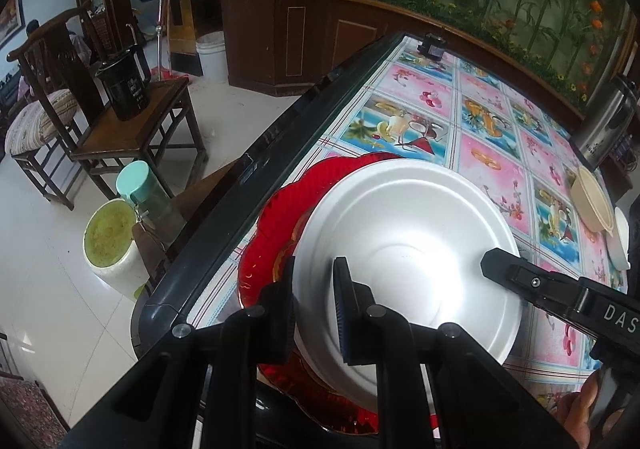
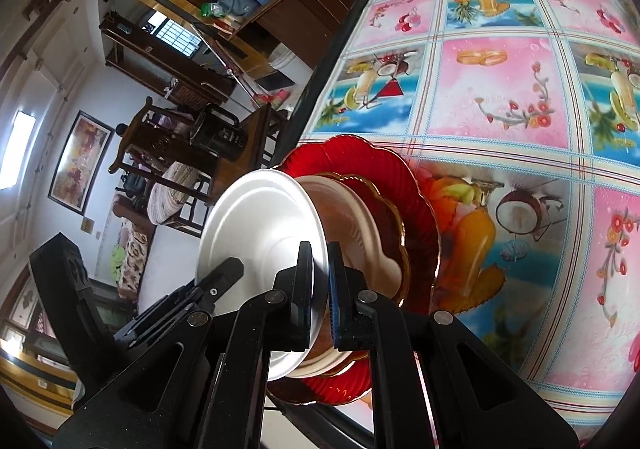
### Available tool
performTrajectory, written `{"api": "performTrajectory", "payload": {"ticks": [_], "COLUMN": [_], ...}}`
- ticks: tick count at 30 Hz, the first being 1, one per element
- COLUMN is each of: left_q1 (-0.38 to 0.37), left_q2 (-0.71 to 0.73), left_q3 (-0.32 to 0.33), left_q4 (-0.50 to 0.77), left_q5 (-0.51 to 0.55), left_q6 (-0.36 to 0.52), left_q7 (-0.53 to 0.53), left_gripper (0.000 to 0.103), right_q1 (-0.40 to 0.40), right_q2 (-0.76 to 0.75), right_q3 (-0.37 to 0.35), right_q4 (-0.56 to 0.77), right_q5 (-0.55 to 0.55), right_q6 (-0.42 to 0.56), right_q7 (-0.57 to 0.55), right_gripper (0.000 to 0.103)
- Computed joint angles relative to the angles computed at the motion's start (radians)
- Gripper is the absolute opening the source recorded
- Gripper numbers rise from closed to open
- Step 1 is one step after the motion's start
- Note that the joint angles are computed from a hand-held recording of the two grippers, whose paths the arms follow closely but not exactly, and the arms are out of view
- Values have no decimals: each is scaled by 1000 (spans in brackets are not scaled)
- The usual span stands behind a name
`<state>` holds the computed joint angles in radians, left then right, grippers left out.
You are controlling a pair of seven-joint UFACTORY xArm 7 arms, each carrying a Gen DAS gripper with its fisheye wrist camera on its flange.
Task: Organize plates and bowls
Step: 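Lower the white plate onto the beige bowl in the stack with both tools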
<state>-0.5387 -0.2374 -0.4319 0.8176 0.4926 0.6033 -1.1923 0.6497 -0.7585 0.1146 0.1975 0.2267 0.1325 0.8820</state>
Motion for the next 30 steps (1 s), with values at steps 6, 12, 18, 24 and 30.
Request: {"api": "performTrajectory", "payload": {"ticks": [6,12,18,24,30], "left_q1": [1,-3,-18,-39,-59], "left_q2": [7,19,35,56,75], "left_q3": [-13,-23,-26,-21,-18], "left_q4": [12,28,49,68,85], "left_q5": [37,91,151,188,229], "left_q6": [21,50,89,118,148], "left_q7": [-19,-51,-81,-93,-111], "left_gripper": [14,15,17,17,17], "right_q1": [2,5,7,9,16], "right_q2": [-3,-6,-6,-10,-11], "right_q3": [-8,-15,-24,-33,-35], "right_q4": [-10,-15,-21,-36,-50], "right_q5": [3,2,3,6,8], "right_q6": [-9,-14,-22,-32,-44], "right_q7": [0,-1,-6,-7,3], "right_gripper": [7,7,7,7,7]}}
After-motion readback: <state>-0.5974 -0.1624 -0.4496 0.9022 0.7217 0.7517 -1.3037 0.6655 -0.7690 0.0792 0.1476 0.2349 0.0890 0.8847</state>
